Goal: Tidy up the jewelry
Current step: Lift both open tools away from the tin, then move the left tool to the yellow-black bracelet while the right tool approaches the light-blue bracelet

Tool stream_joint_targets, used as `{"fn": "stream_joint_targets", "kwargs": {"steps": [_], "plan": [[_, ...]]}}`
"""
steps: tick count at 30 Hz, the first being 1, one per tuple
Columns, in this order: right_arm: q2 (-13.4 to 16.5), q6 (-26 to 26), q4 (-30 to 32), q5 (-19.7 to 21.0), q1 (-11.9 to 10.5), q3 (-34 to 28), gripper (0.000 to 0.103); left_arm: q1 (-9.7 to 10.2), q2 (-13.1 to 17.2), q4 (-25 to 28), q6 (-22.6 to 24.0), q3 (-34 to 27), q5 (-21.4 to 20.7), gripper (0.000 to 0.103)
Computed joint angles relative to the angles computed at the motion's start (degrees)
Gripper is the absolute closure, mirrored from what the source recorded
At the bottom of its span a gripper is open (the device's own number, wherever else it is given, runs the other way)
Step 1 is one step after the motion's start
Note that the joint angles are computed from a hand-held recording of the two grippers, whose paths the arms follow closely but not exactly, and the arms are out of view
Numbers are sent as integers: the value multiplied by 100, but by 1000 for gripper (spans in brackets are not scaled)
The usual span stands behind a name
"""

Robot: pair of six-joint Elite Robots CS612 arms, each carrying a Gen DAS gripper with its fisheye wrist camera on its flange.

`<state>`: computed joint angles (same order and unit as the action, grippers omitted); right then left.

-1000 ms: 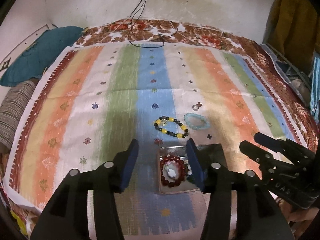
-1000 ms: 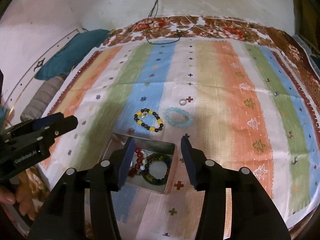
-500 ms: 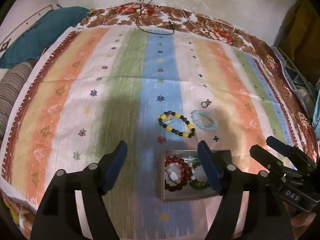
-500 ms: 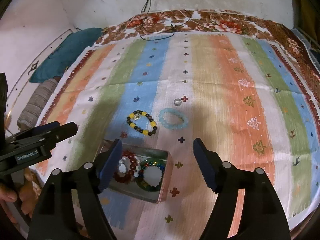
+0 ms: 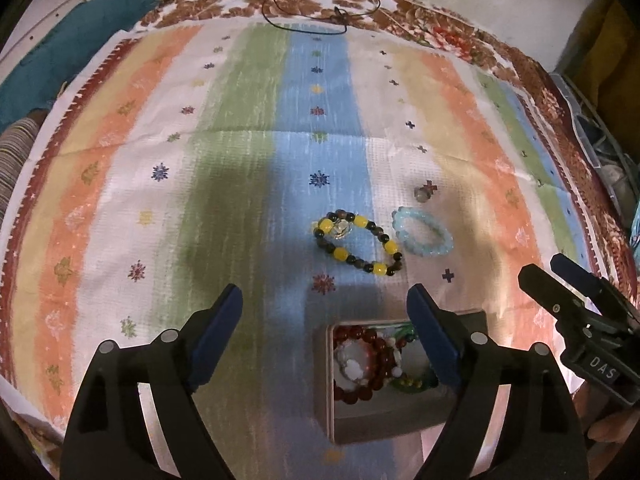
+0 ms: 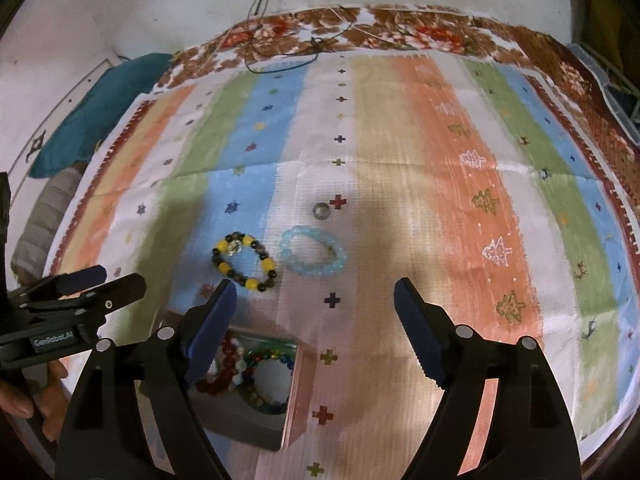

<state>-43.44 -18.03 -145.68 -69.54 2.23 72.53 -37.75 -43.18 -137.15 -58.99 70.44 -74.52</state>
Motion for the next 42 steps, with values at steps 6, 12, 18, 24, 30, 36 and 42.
{"fn": "stream_joint_targets", "kwargs": {"steps": [6, 12, 18, 24, 30, 36, 42], "plan": [[169, 89, 263, -101, 35, -266, 21, 52, 141, 163, 81, -185, -52, 20], [323, 57, 440, -324, 84, -457, 21, 123, 287, 290, 226, -361, -195, 20], [444, 100, 555, -449, 100, -648, 21, 175, 427, 382, 366, -573, -294, 20], [492, 1, 576, -440, 138, -724, 21, 192, 548, 575, 514, -755, -307, 20], [586, -29, 665, -572, 175, -849, 21, 244, 645, 693, 560, -887, -396, 20], [727, 45, 762, -799, 214, -1035, 21, 294, 780, 847, 658, -1063, -505, 20], [845, 13, 783, -927, 246, -1185, 21, 340, 888, 1007, 753, -1233, -588, 20]]}}
